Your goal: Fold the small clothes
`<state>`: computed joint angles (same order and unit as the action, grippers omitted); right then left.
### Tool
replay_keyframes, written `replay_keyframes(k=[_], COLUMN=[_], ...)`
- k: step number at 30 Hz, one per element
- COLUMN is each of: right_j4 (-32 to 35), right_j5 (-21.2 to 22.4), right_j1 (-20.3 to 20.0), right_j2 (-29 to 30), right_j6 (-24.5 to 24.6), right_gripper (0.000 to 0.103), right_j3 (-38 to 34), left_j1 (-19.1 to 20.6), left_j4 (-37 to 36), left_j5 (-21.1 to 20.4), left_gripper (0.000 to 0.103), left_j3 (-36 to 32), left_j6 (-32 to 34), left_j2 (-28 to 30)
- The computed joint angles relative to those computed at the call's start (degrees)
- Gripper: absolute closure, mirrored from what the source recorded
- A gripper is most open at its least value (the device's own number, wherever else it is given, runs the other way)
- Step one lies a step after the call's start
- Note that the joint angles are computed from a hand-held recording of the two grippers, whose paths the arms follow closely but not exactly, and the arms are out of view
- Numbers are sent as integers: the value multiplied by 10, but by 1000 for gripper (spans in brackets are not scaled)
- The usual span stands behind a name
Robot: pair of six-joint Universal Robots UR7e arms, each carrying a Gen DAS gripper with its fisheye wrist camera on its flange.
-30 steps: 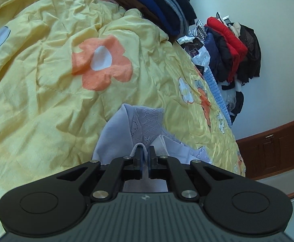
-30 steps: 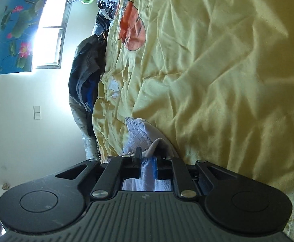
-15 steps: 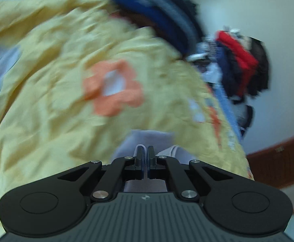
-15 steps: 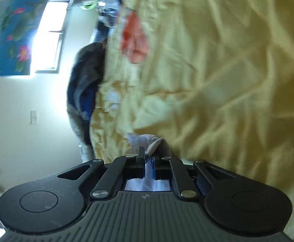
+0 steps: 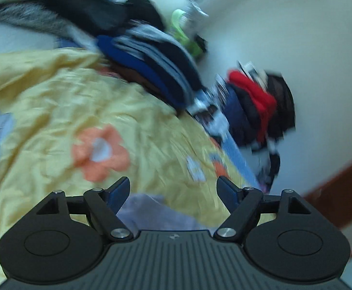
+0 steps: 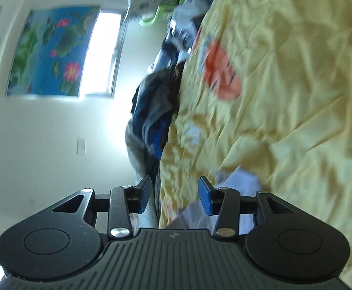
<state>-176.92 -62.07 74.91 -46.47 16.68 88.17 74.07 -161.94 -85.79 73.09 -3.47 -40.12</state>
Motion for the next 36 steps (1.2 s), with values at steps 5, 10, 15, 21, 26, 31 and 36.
replay_keyframes(k=[5, 10, 15, 21, 26, 31, 36], right_j4=[92, 75, 66, 5, -5, -75, -79], right_j5=[-60, -125, -120, -129, -190, -268, -266], right_j1=[29, 20, 5, 36, 75, 88, 73], right_j2=[43, 72, 81, 8, -50, -35, -43], right_j6=[-38, 6, 67, -54, -197, -252, -172], right_gripper=[58, 70, 98, 54, 54, 61, 77], right_j3=[-67, -87, -97, 24, 155, 200, 198], left_j1=[-31, -21, -28, -86, -116, -105, -102], left_j4=[20, 24, -6, -183, -339, -369, -292], left_j5=[49, 127, 155, 286, 308, 322, 323], left_gripper=[24, 25, 25, 25, 25, 20, 17], left_j3=[-17, -69, -53, 86, 253, 281, 266], left_j6=[114, 109, 160, 279, 388, 391, 320], left_j2=[54, 104, 106, 65, 21, 30, 12])
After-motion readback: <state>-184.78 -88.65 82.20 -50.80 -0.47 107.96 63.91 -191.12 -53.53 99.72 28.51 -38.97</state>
